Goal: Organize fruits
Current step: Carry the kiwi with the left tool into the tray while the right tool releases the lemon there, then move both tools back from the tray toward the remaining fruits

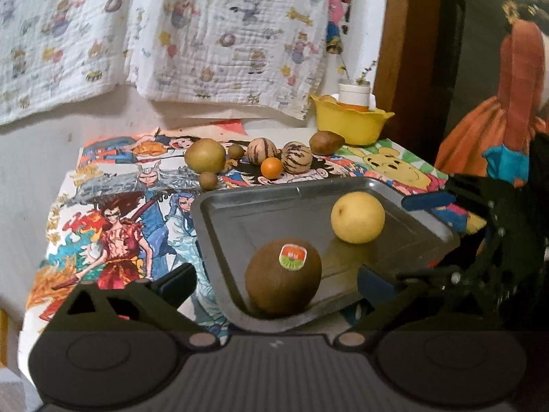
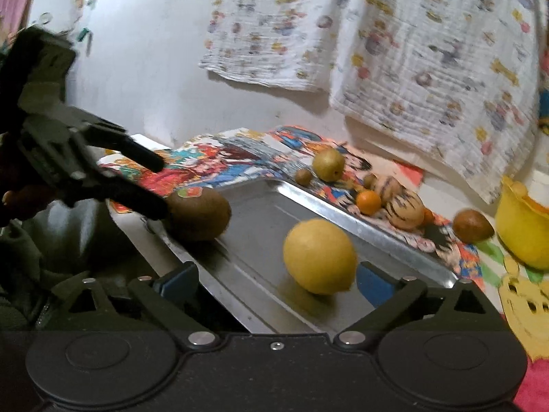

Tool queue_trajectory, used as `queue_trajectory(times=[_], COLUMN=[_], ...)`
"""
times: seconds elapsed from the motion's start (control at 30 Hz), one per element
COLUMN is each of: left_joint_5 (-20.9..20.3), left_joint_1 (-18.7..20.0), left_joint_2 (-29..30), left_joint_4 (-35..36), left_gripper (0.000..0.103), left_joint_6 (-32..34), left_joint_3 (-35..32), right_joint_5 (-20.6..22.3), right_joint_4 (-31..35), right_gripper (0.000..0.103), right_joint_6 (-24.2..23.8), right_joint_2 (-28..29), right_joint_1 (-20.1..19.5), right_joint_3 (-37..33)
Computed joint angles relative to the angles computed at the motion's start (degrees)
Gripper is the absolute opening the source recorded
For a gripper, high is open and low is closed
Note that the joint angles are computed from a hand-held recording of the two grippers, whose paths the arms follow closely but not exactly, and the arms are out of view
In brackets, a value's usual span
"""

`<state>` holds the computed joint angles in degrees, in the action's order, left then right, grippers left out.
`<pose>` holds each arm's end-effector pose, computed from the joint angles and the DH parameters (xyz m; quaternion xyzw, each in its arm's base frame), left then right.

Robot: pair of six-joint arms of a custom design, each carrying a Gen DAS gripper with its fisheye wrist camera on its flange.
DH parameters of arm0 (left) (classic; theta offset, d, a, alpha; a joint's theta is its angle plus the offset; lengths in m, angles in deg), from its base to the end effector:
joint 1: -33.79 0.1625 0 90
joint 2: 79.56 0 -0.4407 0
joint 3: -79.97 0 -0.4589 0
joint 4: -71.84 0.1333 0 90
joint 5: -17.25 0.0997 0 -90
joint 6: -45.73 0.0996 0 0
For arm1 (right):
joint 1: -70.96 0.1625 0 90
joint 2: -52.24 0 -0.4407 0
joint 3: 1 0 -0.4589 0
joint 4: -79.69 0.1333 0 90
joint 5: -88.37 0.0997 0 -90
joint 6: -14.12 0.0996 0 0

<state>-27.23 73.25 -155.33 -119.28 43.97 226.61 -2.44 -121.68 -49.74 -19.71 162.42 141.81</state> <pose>-0.1635 -0.3993 0.1461 0.2757 0.8524 -0.3806 0.2292 0.1427 -0.4240 0.1370 0.5042 -0.7911 0.2927 0.1850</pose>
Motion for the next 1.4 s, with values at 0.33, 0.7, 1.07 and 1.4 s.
queue_trajectory(times=[0.33,0.7,1.07,1.4], left_joint_5=[-0.90,-0.64,-0.24,-1.87], left_joint_1=[0.73,2.38,5.04,10.63], left_joint_2=[-2.39,-3.75,-0.61,5.02], left_joint_4=[4.32,4.80,2.97,4.21], left_gripper=[0.102,0.103,0.103,0.103], left_joint_6=[0.47,1.08,3.89,4.79], left_joint_3=[0.68,-1.37,-7.03,-15.58], right_joint_5=[-6.68,-8.32,-7.74,-8.95], right_joint_4=[-6.16,-7.35,-4.24,2.51], right_gripper=[0.102,0.102,0.102,0.102], right_joint_6=[11.07,16.58,17.42,14.49], right_joint_2=[0.89,2.98,4.87,8.05], right_joint_1=[0.38,1.18,2.68,4.16], right_joint_3=[-0.32,-2.85,-7.13,-14.75])
